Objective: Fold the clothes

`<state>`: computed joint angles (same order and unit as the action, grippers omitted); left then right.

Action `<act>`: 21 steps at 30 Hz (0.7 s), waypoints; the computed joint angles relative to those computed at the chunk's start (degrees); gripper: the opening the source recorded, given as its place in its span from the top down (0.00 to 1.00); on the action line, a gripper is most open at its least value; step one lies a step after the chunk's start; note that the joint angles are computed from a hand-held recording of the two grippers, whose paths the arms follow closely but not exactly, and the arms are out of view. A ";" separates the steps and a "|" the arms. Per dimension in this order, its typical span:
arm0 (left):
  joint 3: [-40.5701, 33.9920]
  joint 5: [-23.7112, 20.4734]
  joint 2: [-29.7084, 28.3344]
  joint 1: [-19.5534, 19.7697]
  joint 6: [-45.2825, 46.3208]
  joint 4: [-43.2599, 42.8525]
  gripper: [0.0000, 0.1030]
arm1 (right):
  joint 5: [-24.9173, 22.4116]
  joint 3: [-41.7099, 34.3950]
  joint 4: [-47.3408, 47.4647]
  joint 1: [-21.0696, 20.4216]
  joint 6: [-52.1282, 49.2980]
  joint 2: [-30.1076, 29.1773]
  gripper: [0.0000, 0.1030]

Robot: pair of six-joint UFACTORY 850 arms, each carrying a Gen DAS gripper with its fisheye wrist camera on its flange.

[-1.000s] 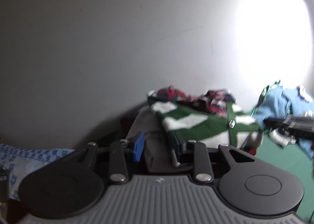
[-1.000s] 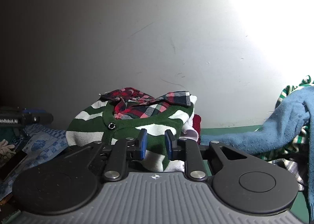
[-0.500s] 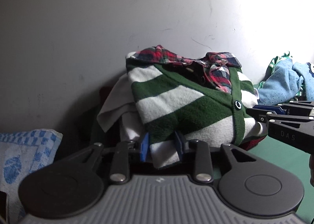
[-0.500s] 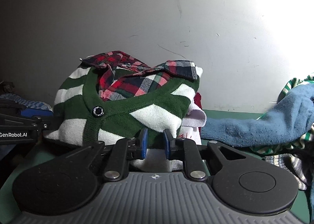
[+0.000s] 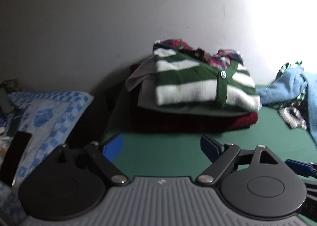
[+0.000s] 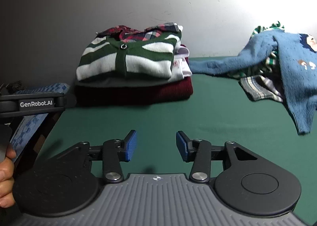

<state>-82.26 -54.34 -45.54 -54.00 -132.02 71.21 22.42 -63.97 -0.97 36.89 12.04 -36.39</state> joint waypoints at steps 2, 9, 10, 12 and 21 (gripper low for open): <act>0.13 -0.25 0.26 -0.93 -0.66 -1.61 0.13 | -0.57 1.72 3.36 0.50 -2.09 1.28 0.54; -1.05 -2.75 1.30 -4.34 -0.81 -7.08 0.02 | 1.45 7.44 16.93 2.17 -12.39 6.25 0.33; -1.57 -3.66 1.21 -4.97 -0.39 -7.68 0.01 | 2.06 8.40 17.44 2.38 -13.36 6.97 0.33; -2.26 -4.84 1.18 -6.12 0.11 -8.44 0.01 | 3.02 10.06 16.92 2.59 -13.31 8.11 0.29; -8.18 -12.10 -1.21 -10.30 4.67 -17.86 0.01 | 5.41 15.74 8.11 1.93 -6.22 11.88 0.22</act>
